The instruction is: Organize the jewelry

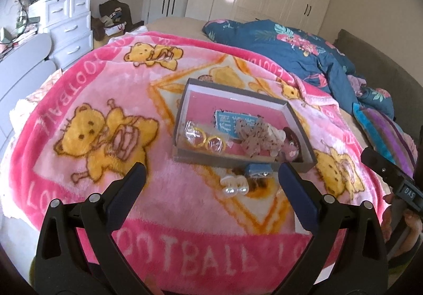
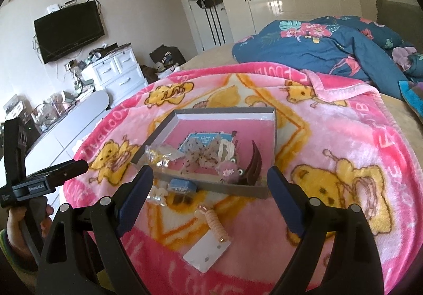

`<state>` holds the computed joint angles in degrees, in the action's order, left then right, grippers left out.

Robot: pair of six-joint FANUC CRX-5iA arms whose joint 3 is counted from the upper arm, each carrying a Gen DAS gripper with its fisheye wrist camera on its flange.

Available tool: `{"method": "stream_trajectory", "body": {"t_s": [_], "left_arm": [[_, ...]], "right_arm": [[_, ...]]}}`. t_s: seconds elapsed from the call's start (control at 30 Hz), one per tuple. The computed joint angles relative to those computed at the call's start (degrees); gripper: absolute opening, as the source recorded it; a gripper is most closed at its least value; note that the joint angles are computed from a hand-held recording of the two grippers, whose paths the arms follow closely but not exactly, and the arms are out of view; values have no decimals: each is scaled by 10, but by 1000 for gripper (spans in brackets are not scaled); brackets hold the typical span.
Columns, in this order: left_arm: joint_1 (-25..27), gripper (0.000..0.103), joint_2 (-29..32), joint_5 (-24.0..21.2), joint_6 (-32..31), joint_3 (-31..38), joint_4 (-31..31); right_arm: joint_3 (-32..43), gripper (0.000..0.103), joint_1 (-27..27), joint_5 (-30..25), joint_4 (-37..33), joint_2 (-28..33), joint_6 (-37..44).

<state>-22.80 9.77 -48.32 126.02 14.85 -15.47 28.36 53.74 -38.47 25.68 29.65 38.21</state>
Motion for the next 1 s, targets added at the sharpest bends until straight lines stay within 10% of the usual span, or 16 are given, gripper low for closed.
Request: {"method": "stream_trajectory", "body": {"t_s": [1.0], "left_arm": [[-24,94,44,-40,-49,13,14]], "right_arm": [[13,87,16,-65,-95,14,105]]}}
